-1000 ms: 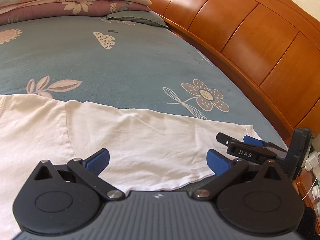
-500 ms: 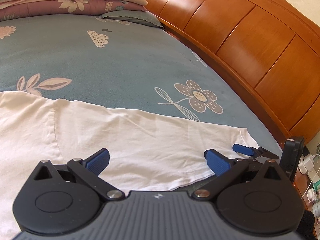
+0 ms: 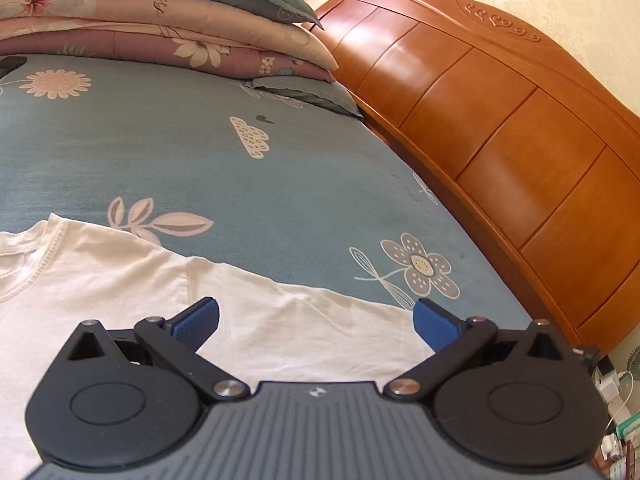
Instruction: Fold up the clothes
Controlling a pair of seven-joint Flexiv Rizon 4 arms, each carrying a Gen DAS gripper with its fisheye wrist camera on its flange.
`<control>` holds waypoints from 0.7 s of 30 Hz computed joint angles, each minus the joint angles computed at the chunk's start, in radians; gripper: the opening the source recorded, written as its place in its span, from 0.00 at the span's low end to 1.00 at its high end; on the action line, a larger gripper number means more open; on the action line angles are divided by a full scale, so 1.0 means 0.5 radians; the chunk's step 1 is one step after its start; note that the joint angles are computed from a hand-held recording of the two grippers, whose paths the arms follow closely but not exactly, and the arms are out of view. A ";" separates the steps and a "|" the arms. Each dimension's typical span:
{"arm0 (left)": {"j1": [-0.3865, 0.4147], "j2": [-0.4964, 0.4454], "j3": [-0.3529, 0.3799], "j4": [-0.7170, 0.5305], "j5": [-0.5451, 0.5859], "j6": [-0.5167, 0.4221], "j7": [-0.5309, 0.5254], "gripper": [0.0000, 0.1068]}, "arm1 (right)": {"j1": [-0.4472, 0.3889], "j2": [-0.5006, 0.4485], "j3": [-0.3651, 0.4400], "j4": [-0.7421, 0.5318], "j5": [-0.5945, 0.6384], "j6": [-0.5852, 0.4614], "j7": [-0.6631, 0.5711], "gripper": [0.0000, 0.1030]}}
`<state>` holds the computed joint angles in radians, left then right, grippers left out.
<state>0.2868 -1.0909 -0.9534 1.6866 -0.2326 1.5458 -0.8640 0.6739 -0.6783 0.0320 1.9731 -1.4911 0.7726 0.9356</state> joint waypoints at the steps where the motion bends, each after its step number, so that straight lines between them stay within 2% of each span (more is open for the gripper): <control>1: -0.027 -0.005 0.023 -0.061 -0.031 -0.009 -0.030 0.96 | -0.004 -0.019 0.003 -0.022 0.019 0.009 -0.038 1.00; 4: -0.198 -0.014 0.227 -0.343 -0.206 -0.199 -0.156 0.96 | 0.001 -0.038 -0.011 -0.034 0.017 0.027 -0.066 1.00; 8: -0.510 -0.082 0.624 -0.720 -0.376 -0.441 -0.307 0.96 | 0.002 -0.040 -0.027 -0.024 -0.046 0.027 -0.002 1.00; 13: -0.778 -0.257 0.907 -1.097 -0.461 -0.487 -0.327 0.96 | 0.016 -0.061 -0.026 -0.041 -0.034 -0.022 -0.034 1.00; 15: -0.804 -0.333 0.882 -1.212 -0.512 -0.463 -0.256 0.96 | 0.016 -0.065 -0.029 -0.043 -0.044 -0.026 -0.038 1.00; 18: -0.886 -0.389 0.975 -1.381 -0.577 -0.489 -0.322 0.96 | 0.015 -0.071 -0.031 -0.047 -0.052 -0.037 -0.026 1.00; 19: -0.907 -0.384 1.019 -1.395 -0.592 -0.489 -0.371 0.96 | 0.016 -0.073 -0.030 -0.050 -0.049 -0.042 -0.026 1.00; 20: -0.893 -0.360 1.001 -1.345 -0.611 -0.437 -0.385 0.96 | 0.018 -0.075 -0.030 -0.053 -0.045 -0.048 -0.027 1.00; 21: -0.844 -0.331 0.918 -1.261 -0.624 -0.379 -0.327 0.96 | 0.019 -0.075 -0.030 -0.054 -0.044 -0.051 -0.030 1.00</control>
